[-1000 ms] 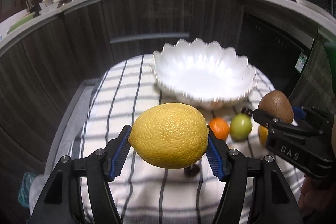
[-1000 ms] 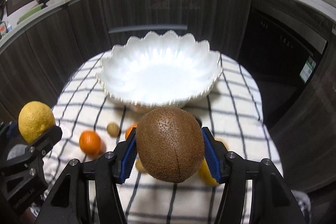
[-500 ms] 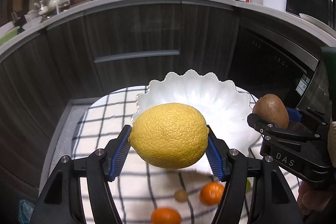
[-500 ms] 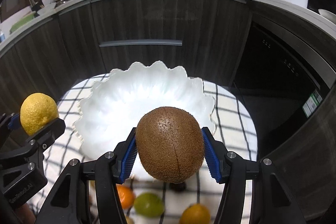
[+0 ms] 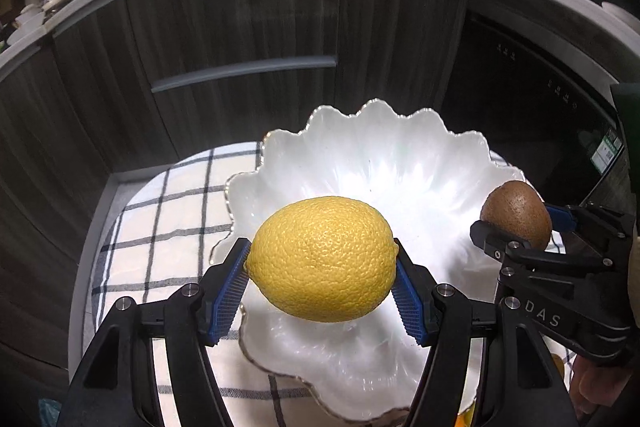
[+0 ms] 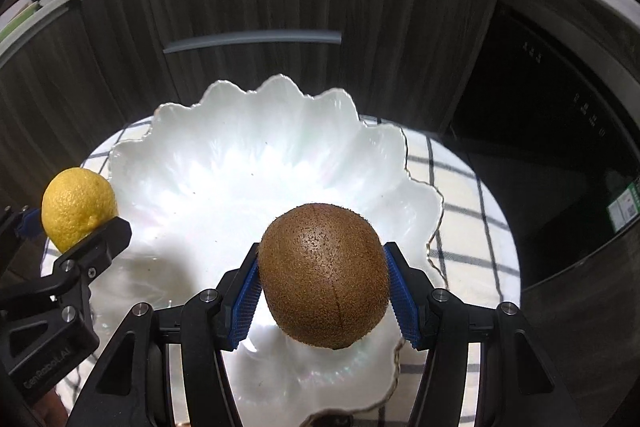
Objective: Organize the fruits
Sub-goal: 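Carry the lemon and kiwi over the white bowl and open both tools, then withdraw both open tools from the bowl back toward the fruits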
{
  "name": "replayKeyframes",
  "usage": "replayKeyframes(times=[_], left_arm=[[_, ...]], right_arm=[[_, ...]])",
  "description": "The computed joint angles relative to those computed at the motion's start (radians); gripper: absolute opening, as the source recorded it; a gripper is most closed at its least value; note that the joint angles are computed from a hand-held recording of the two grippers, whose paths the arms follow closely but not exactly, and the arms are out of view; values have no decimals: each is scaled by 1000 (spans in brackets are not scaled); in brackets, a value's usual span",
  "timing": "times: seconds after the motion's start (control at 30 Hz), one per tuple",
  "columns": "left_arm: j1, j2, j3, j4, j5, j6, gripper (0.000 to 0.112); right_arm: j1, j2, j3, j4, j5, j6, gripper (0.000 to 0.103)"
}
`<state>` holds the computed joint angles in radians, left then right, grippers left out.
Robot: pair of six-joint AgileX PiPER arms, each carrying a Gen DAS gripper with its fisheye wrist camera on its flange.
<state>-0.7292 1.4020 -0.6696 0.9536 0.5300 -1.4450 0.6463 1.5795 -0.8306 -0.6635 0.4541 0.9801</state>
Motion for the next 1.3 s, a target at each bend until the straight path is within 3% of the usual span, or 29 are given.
replayKeyframes(times=[0.4,0.53,0.6,0.63,0.7,0.9,1.3], left_arm=[[49,103,-44,-69,-48,98,66],[71,129,-66,-149,-46,180,66],[66,132,-65,-138,-31,162,67],[55,125,-59,-106,-20,127,74],[33,108,-55,-64,13,83,88],[-25,31,-52,-12,131,21,95],[-335,-123,-64,31,577,-144,102]], right_arm=[[-62,92,-51,157,-34,-182,59],[-74,108,-67,207,-24,-237,59],[-56,92,-66,113,0,-151,64],[-44,86,-68,80,11,-119,72],[-27,61,-71,34,40,-82,78],[24,-42,-74,-70,165,46,79],[151,-249,-15,-161,349,209,81]])
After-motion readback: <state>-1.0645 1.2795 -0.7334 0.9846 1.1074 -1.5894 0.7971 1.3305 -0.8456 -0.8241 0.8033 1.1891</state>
